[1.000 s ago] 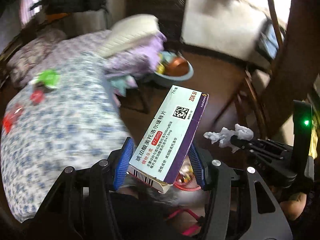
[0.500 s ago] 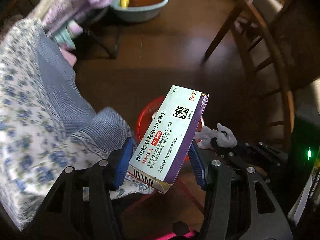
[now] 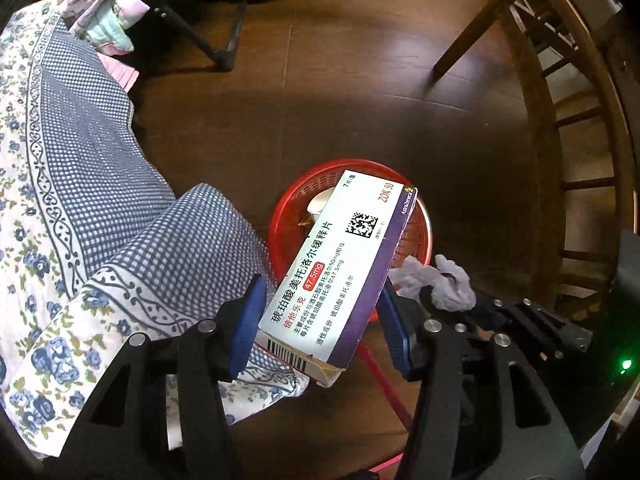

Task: Collect trash
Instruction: 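Carry the tissue and medicine box over to the red wastebasket, then open the right gripper to drop the tissue into the wastebasket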

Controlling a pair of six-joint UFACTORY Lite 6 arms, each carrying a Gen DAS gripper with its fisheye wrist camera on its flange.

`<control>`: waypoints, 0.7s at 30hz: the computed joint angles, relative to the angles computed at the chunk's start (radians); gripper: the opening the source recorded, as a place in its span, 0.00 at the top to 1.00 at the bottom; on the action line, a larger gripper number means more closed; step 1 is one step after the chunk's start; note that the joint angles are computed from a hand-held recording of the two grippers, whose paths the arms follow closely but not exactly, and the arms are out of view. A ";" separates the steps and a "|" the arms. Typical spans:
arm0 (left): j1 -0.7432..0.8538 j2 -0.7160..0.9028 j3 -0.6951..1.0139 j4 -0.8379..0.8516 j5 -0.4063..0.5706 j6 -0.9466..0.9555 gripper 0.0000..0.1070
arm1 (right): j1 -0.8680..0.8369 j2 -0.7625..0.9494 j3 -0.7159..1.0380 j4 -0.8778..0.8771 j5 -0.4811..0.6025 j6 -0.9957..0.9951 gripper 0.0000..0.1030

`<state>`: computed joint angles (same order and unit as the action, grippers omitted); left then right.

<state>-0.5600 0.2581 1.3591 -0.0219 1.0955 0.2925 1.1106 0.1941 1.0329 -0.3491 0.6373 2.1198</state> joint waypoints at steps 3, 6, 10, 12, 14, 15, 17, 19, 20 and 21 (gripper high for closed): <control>0.002 0.013 0.011 -0.004 0.005 0.001 0.49 | -0.006 0.015 -0.001 0.005 -0.017 -0.007 0.79; 0.006 0.023 0.013 -0.005 0.002 0.001 0.49 | -0.010 0.023 -0.002 0.004 -0.015 -0.006 0.68; 0.015 0.040 0.021 -0.008 0.004 -0.007 0.49 | -0.002 0.037 0.018 0.009 0.041 0.014 0.23; 0.015 0.047 0.030 -0.013 0.009 -0.010 0.49 | -0.007 0.029 0.008 0.023 0.028 -0.006 0.23; 0.013 0.043 0.028 -0.010 0.008 -0.014 0.49 | -0.005 0.018 -0.001 0.029 0.030 -0.007 0.23; 0.012 0.042 0.027 -0.011 0.008 -0.015 0.49 | -0.004 0.010 -0.009 0.033 0.026 -0.005 0.23; 0.012 0.044 0.024 -0.011 0.007 -0.015 0.49 | 0.001 -0.006 -0.027 0.035 0.021 0.003 0.23; 0.011 0.050 0.021 -0.010 0.008 -0.016 0.49 | 0.009 -0.017 -0.037 0.042 0.025 0.006 0.23; 0.012 0.062 0.026 -0.013 0.016 -0.015 0.49 | 0.014 -0.024 -0.044 0.046 0.029 0.011 0.23; 0.016 0.076 0.033 -0.022 0.030 -0.008 0.48 | 0.020 -0.032 -0.052 0.046 0.030 0.019 0.23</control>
